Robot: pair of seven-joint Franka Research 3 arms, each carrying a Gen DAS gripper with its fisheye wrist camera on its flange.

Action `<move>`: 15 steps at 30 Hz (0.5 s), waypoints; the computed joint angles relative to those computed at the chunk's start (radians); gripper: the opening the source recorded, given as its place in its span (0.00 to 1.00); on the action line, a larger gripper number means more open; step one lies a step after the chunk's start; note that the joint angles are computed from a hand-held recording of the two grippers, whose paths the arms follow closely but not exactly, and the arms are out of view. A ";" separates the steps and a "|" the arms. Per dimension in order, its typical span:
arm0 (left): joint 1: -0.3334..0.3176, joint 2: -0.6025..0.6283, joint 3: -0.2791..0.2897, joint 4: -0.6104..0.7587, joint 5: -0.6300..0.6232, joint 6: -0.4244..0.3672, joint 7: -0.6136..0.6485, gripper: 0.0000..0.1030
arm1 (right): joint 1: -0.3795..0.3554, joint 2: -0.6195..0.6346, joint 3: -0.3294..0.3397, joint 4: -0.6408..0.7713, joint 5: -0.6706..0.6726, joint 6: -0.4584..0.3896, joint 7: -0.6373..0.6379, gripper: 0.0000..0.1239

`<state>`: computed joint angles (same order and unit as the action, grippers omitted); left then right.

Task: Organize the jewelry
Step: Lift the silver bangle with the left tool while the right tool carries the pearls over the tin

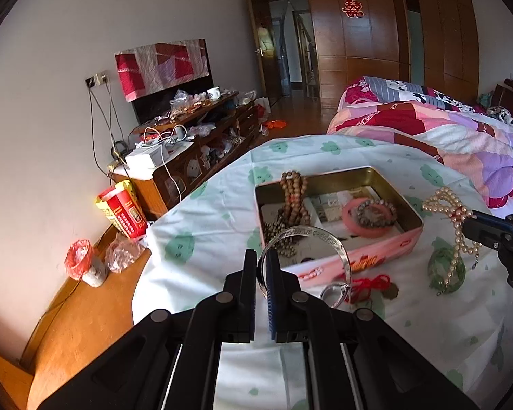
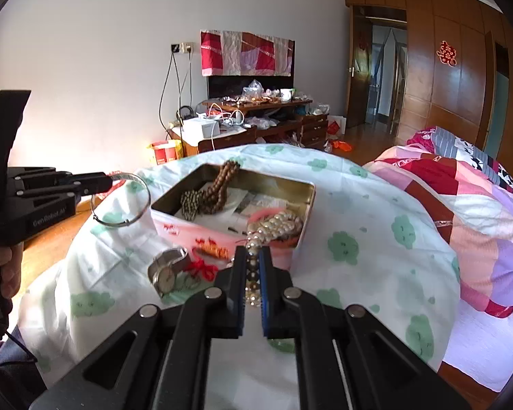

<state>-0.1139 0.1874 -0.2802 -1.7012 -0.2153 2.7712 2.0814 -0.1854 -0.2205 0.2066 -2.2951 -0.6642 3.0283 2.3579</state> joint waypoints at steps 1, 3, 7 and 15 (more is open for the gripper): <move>-0.002 0.006 0.001 0.008 0.006 -0.002 -0.002 0.04 | 0.005 0.005 -0.009 0.005 0.011 0.006 -0.009 0.07; -0.009 0.024 0.001 0.037 0.022 -0.009 -0.013 0.04 | 0.016 0.013 -0.026 0.012 0.041 0.014 -0.033 0.07; -0.026 0.071 0.007 0.101 0.088 -0.020 -0.052 0.04 | 0.014 0.030 -0.033 0.037 0.055 0.015 -0.054 0.07; -0.058 0.173 0.021 0.251 0.217 -0.059 -0.127 0.04 | 0.055 0.104 -0.079 0.136 0.014 -0.024 -0.059 0.07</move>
